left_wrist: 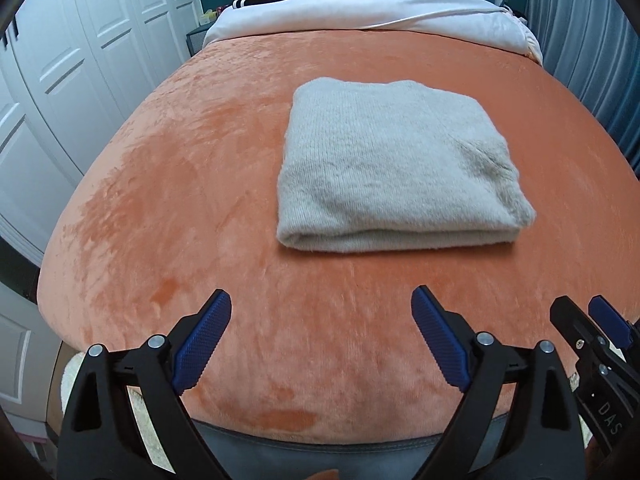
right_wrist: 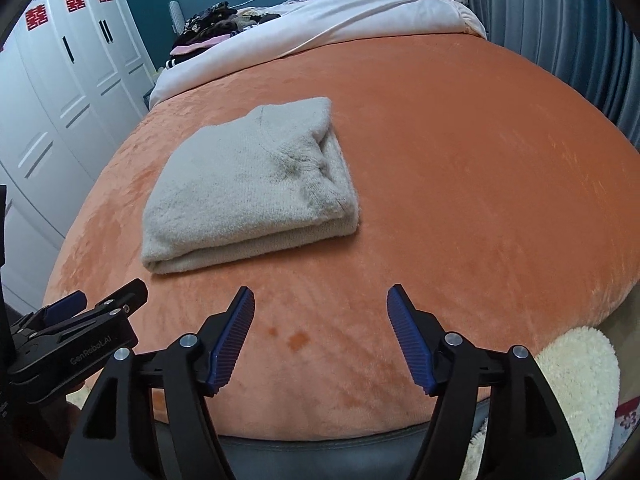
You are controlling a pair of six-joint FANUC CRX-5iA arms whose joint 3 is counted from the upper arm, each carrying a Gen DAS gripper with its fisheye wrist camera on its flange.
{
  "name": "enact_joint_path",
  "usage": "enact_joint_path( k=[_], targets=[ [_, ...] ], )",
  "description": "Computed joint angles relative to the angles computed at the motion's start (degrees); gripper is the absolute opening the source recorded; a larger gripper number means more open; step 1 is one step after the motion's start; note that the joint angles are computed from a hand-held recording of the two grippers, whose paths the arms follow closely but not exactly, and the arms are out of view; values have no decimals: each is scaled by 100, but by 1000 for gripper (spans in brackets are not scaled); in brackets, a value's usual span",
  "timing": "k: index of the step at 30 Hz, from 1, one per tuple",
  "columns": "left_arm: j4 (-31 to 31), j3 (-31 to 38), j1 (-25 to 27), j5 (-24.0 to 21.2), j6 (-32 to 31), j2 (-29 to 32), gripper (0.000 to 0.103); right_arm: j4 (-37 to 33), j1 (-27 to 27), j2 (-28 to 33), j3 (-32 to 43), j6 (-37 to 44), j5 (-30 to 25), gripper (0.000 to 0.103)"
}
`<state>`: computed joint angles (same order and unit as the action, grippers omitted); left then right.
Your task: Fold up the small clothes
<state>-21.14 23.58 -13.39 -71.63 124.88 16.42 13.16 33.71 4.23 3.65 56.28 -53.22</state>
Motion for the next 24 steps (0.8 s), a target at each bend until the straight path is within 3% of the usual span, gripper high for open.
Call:
enact_joint_path(
  k=[10,24],
  targets=[
    [-172,-426,-223,320,439,-273,89,429,285,-384,-733,-284,285,68],
    [-402,-480,-349,159,660,-341,90,573,404,-547,-944,-399,351,69]
  ],
)
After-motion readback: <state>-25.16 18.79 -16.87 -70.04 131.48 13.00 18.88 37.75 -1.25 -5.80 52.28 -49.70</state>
